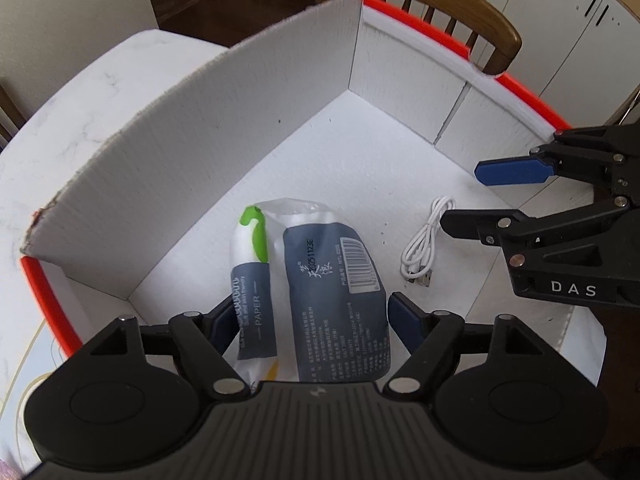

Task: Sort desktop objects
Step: 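Open the left tool releasing the tissue pack while the right tool releases the cable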

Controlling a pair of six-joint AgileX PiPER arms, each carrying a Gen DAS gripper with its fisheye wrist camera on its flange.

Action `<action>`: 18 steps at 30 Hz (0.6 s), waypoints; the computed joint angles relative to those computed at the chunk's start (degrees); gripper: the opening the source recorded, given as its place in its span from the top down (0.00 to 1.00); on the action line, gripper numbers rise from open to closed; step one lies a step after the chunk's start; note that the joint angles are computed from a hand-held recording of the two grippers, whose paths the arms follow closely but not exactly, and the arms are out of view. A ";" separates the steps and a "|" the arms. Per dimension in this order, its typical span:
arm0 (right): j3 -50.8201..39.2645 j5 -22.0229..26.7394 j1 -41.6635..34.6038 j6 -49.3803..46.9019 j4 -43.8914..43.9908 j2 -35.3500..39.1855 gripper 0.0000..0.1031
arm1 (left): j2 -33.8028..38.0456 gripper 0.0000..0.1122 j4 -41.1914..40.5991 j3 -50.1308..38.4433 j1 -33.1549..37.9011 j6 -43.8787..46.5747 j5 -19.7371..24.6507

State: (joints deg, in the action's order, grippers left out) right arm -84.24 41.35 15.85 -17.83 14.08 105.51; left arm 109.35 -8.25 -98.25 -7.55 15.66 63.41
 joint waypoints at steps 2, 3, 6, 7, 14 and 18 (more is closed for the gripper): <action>0.43 0.13 -0.30 -0.52 0.80 -0.73 0.53 | -0.83 0.31 -0.34 0.27 0.18 -0.05 -0.32; 0.58 0.25 -0.47 -0.89 1.25 -1.08 0.53 | -1.49 0.31 -0.63 0.73 0.23 -0.09 -0.62; 1.01 0.61 -0.98 -2.22 2.42 -2.20 0.53 | -2.76 0.31 -1.11 1.28 0.35 -0.18 -1.01; 1.04 0.77 -0.95 -2.36 2.50 -2.52 0.53 | -3.30 0.31 -1.36 1.58 0.43 -0.14 -1.12; 1.10 1.87 -0.97 -2.57 3.63 -4.75 0.53 | -7.78 0.31 -2.87 4.76 0.86 0.08 -3.00; 1.77 2.04 -0.77 -3.06 4.24 -6.70 0.53 | -10.87 0.31 -3.88 6.89 1.16 -0.19 -4.52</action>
